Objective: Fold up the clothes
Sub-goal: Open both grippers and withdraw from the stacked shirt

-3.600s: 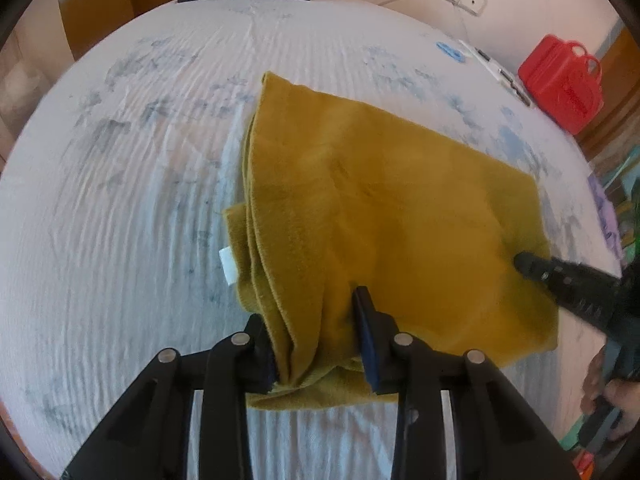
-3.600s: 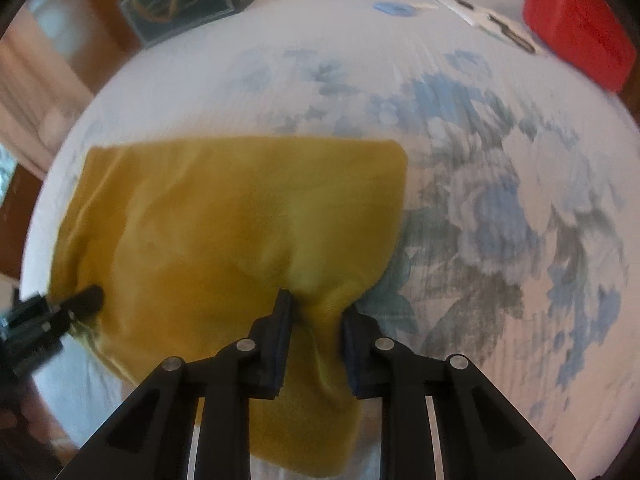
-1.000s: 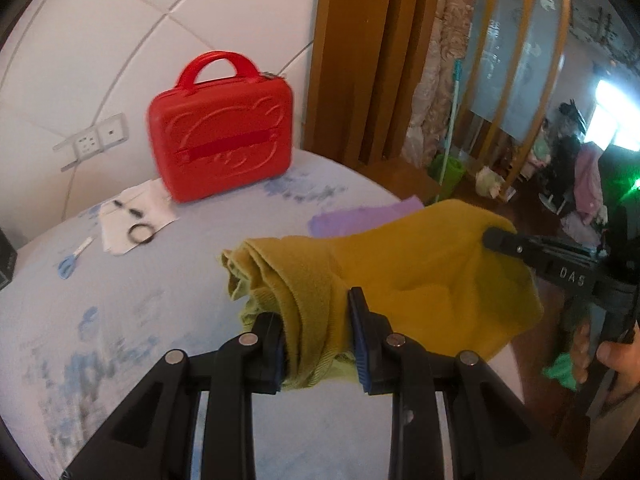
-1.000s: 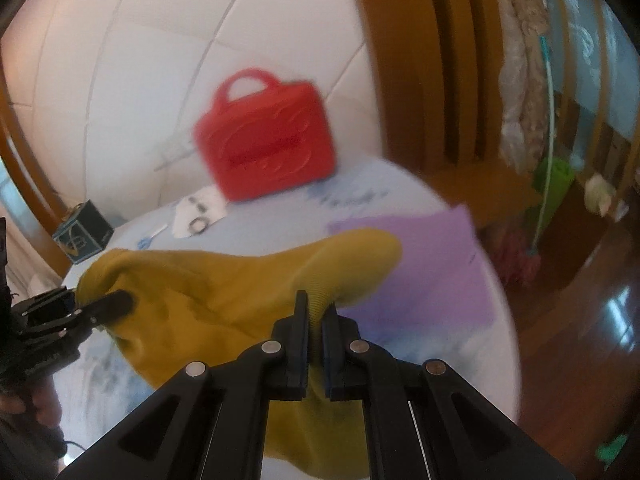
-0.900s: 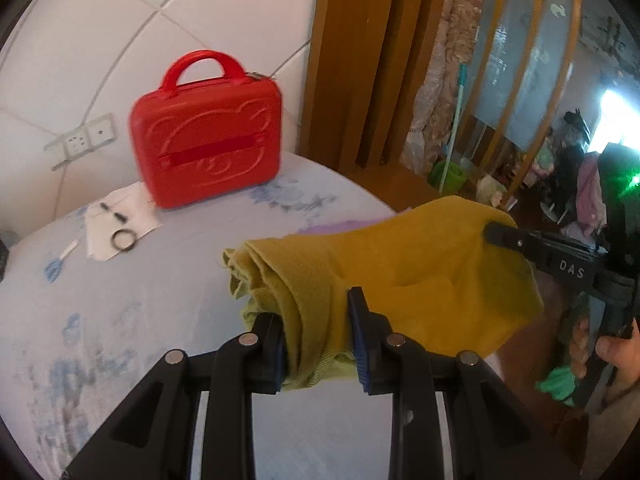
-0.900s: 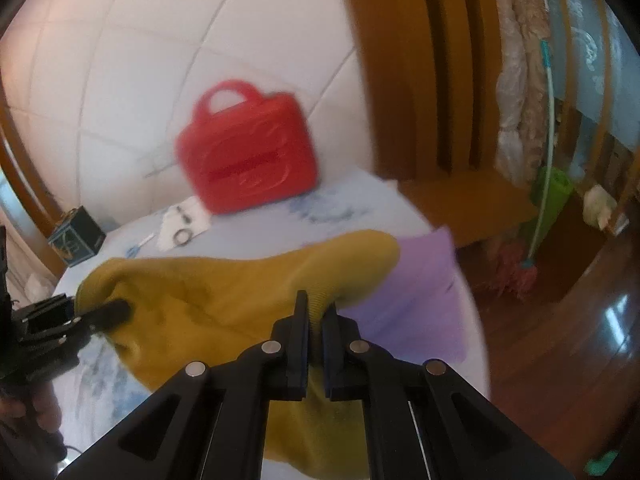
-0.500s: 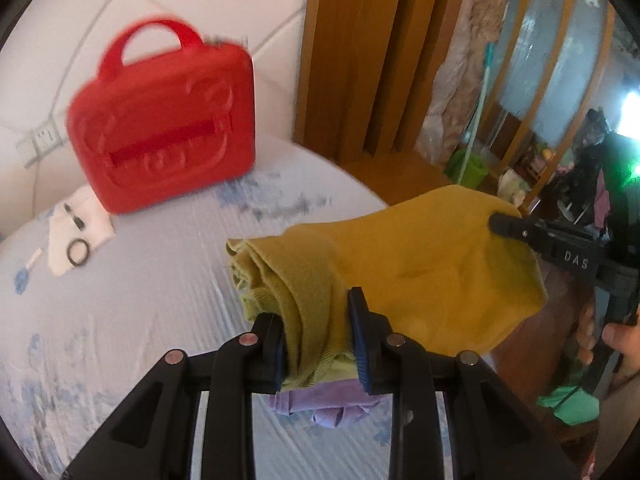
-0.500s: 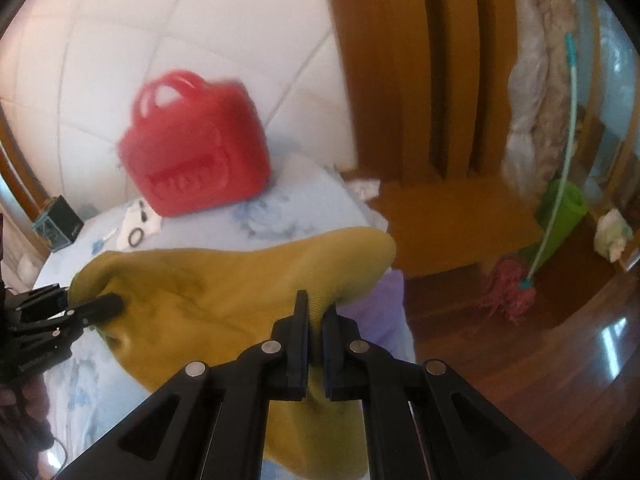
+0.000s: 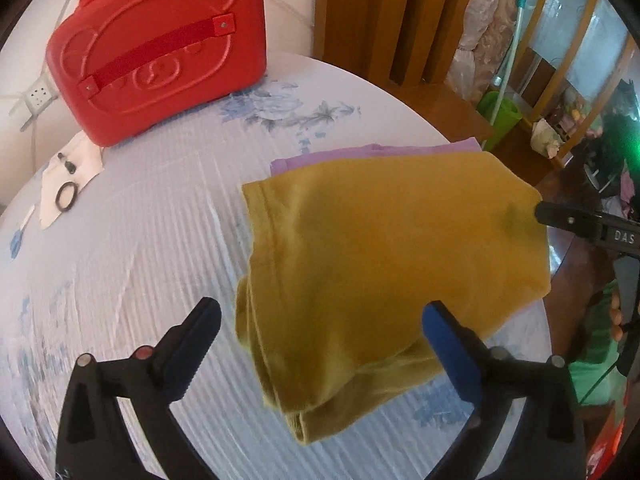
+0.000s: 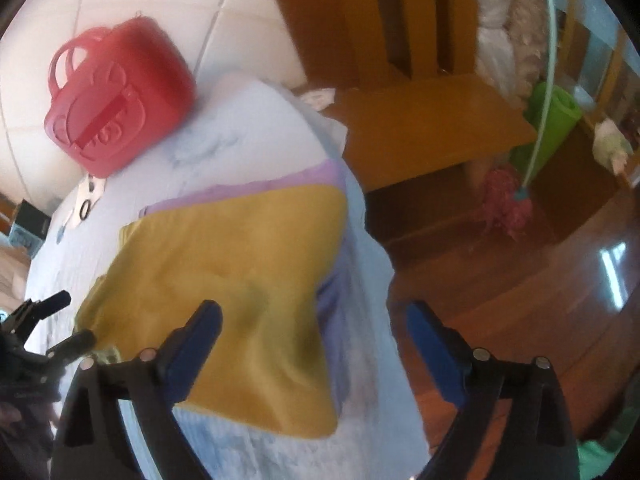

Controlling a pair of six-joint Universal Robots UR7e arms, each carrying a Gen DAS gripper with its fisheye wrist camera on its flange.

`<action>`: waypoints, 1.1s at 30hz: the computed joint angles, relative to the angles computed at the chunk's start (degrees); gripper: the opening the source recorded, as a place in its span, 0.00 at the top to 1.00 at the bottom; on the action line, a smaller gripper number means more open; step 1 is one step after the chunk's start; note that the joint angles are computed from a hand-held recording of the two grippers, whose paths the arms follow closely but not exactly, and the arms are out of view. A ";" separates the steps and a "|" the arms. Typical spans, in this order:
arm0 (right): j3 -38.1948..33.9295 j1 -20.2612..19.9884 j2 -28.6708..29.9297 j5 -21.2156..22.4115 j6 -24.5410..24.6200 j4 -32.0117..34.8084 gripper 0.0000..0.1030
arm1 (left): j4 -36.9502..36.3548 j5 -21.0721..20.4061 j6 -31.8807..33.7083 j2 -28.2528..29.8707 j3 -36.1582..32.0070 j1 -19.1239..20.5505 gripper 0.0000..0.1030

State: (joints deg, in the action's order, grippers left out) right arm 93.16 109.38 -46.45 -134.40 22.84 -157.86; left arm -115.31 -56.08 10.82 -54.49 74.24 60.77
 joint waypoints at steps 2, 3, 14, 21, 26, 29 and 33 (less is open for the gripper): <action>1.06 1.09 -0.58 -1.07 0.51 -1.09 0.08 | 0.24 -0.59 -0.31 -0.83 0.29 -0.28 0.01; 1.51 1.69 -0.84 -1.58 0.76 -1.56 0.08 | 0.44 -1.44 -0.21 -1.49 0.49 -0.49 0.01; 1.44 9.35 0.98 -3.81 2.45 0.44 0.00 | -3.63 -2.67 4.48 -8.21 6.87 -3.13 0.01; 2.87 11.18 1.90 -3.39 7.40 1.60 0.00 | -3.19 -5.66 2.97 -10.02 8.11 -2.72 0.01; 3.66 11.91 1.93 -3.79 9.58 2.02 0.00 | -3.51 -5.17 2.47 -10.39 8.77 -2.86 0.01; 3.73 12.12 1.85 -4.00 9.86 2.08 0.00 | -4.64 -4.04 3.39 -10.70 9.76 -3.34 0.01; 3.77 12.15 1.70 -4.10 10.17 2.34 0.00 | -6.52 -1.01 5.60 -11.10 11.75 -4.27 0.01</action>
